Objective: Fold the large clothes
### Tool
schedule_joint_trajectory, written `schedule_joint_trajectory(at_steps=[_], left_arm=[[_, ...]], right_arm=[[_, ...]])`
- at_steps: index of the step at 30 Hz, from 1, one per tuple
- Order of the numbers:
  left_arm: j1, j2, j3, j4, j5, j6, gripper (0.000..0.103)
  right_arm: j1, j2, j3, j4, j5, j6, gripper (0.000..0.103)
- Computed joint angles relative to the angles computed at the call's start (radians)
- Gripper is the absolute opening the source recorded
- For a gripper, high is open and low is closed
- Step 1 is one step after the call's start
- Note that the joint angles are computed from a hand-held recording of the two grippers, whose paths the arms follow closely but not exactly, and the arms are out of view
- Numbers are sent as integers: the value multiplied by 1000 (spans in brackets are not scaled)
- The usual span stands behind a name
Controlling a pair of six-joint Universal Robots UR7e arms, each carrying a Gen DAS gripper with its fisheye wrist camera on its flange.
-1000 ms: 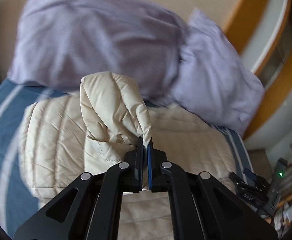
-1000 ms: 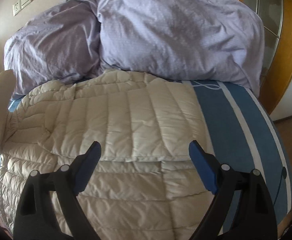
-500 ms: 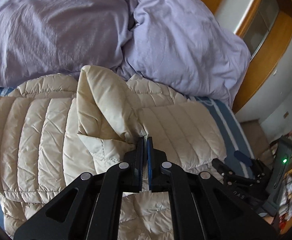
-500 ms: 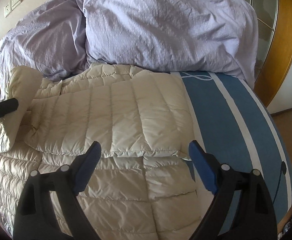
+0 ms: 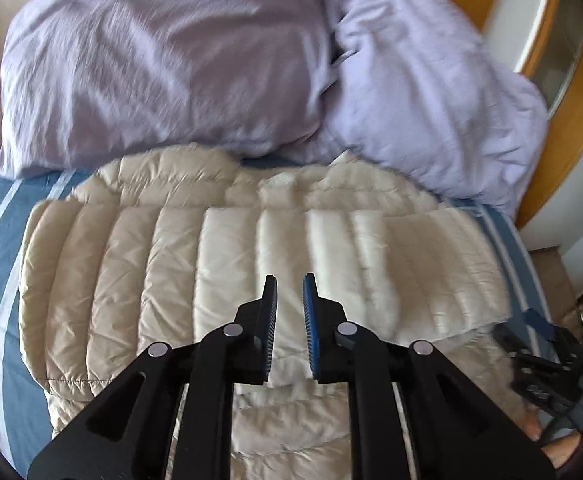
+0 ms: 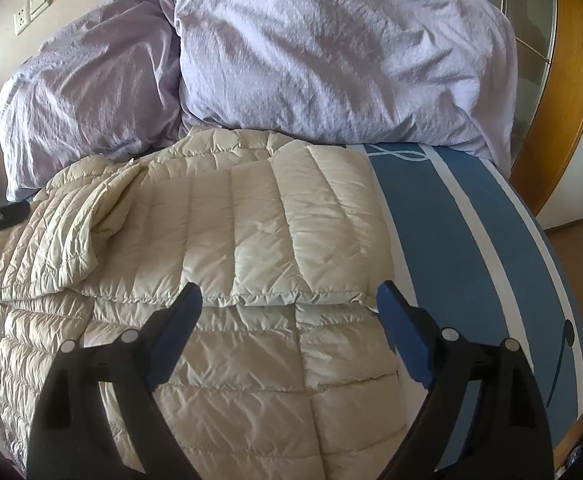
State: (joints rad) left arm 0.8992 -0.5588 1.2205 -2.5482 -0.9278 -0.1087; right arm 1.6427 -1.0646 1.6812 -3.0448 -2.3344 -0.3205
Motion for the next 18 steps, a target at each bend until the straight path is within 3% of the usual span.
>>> schedule_joint_trajectory(at_steps=[18], left_arm=[[40, 116, -109, 128, 14, -49, 14]], right_arm=[[-21, -4, 3, 33, -4, 34, 89]])
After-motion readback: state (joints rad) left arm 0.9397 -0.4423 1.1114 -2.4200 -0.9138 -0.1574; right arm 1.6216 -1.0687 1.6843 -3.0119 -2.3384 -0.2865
